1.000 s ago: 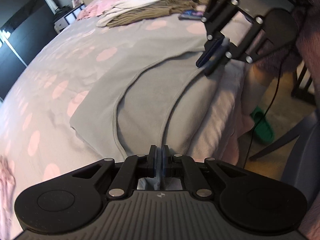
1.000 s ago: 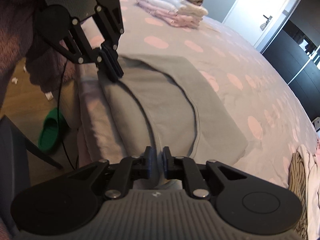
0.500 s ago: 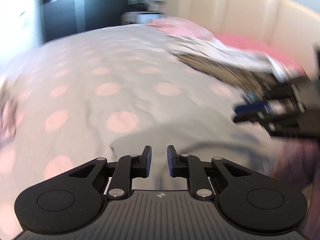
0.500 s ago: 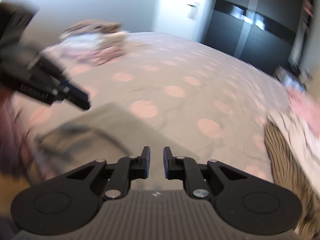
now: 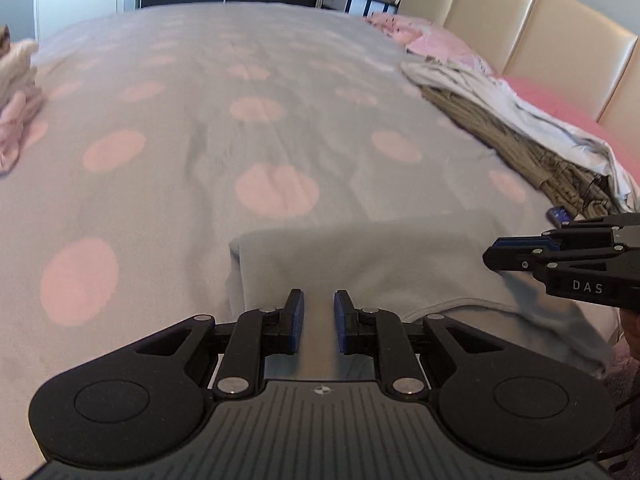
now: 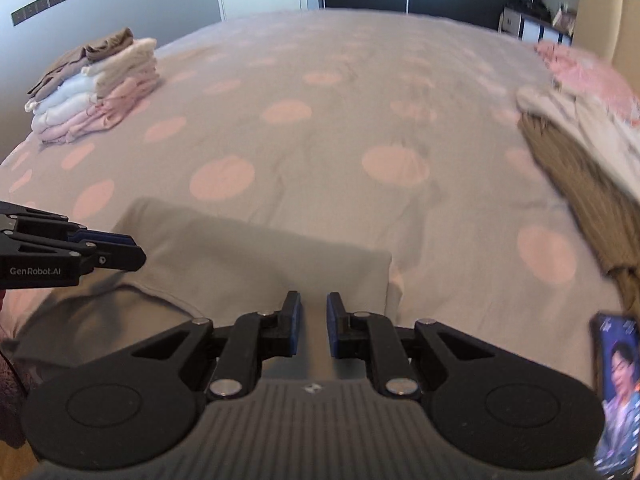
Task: Fold clothes
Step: 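Lay the folded shirt down and open both tools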
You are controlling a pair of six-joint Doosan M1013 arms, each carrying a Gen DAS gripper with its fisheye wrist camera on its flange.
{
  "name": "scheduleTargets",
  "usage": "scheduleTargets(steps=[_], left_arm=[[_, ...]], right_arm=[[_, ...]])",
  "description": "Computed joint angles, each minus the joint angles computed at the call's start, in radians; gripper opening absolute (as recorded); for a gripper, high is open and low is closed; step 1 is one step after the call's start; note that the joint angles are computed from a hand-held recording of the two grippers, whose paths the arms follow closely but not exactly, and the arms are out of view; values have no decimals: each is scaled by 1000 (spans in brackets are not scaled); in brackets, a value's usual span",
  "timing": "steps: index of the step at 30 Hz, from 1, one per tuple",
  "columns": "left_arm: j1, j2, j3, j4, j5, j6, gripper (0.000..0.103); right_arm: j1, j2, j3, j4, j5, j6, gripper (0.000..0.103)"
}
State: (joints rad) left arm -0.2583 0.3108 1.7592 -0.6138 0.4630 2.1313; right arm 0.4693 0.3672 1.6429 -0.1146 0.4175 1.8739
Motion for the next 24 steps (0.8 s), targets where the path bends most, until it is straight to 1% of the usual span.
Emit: scheduleTargets(steps=[2,5,7,9,11,14,15,17,20,24], left_arm=[[2,2,-4,8,8,-8,14],[1,2,-5,10,9,-13,14],[-5,-11,8,9,-20,7,14],[-11,-25,23,7,-53,32,14],[-15,-39,37,-8,-81,62,14],[-19,-70,57,19,-101,29,14],[-18,-78,61,19,-96,25,14],[-15,-92,65,12,-77,24,14],[-13,-102,67,50,-34,-16,14],[-16,-99,65,129,27,-91,14]], right_arm=[[-6,-1,8,42,-15,-29,16],[-5,-2,8,30,-11,-33,16],[-1,-7,12,7,-17,-6,16],[3,-21,27,-46,-47,59,16],[11,-37,39,-128,-61,133,17],[23,-59,55,-204,-60,199,17],[26,-67,61,-219,-61,218,17],[29,-79,69,-199,-60,202,17],[31,-92,75,-130,-43,148,17],[30,-90,75,-15,16,53,17]])
